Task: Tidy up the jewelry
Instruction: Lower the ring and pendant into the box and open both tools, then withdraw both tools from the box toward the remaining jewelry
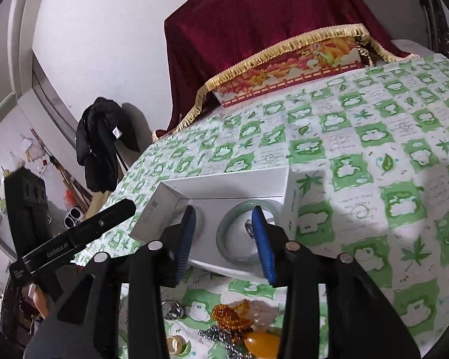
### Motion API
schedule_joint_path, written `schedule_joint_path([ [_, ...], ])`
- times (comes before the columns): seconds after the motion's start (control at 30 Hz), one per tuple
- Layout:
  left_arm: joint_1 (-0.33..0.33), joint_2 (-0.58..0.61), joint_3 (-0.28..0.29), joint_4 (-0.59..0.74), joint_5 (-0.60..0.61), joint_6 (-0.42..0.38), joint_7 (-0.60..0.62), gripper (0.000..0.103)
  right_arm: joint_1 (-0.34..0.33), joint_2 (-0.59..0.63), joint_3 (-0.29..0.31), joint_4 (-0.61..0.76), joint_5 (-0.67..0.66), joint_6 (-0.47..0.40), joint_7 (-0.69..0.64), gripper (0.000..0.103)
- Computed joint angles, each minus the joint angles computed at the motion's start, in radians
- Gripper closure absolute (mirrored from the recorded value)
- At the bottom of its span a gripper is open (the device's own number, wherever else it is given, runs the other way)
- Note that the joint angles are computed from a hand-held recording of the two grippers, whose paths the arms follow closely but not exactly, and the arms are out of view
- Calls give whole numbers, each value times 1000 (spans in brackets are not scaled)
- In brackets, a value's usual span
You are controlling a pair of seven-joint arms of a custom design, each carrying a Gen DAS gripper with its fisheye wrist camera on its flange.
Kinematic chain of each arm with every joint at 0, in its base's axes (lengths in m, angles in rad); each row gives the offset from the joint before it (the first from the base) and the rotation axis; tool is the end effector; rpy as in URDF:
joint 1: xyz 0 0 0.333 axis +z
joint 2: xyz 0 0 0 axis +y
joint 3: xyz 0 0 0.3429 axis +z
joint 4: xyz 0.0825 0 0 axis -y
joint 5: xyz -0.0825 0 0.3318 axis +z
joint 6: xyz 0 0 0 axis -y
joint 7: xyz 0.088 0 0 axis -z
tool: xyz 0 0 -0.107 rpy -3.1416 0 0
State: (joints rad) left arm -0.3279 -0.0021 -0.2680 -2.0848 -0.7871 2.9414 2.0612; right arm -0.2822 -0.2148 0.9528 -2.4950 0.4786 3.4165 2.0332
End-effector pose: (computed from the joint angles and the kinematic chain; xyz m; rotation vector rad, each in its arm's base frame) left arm 0.4732 -0.2654 0.5655 -1.4939 2.2038 -1.2988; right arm 0.3731 0.2646 0.5235 -1.2978 1.6505 -0.3088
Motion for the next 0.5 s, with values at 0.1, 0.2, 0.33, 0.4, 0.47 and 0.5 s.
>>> schedule_joint_path([
  [0.1, 4, -12, 6, -26, 25, -1, -37, 26, 26, -33, -19, -30, 11, -2, 23, 61],
  [0.2, 3, -32, 18, -57, 30, -14, -57, 26, 87, -64, -62, -69, 26, 12, 43, 59],
  [0.33, -8, -63, 43, -103, 12, -10, -66, 25, 68, -134, -29, -105, 24, -11, 92, 54],
  [0.4, -17, -82, 59, -125, -24, -11, -52, 25, 87, -151, -38, -125, 11, -7, 124, 54],
  [0.47, -25, -96, 73, -142, -39, -11, -51, 25, 92, -174, -33, -140, -3, -17, 153, 54],
  [0.5, -29, -105, 80, -153, -49, -13, -49, 25, 91, -188, -29, -146, -10, -25, 168, 54],
])
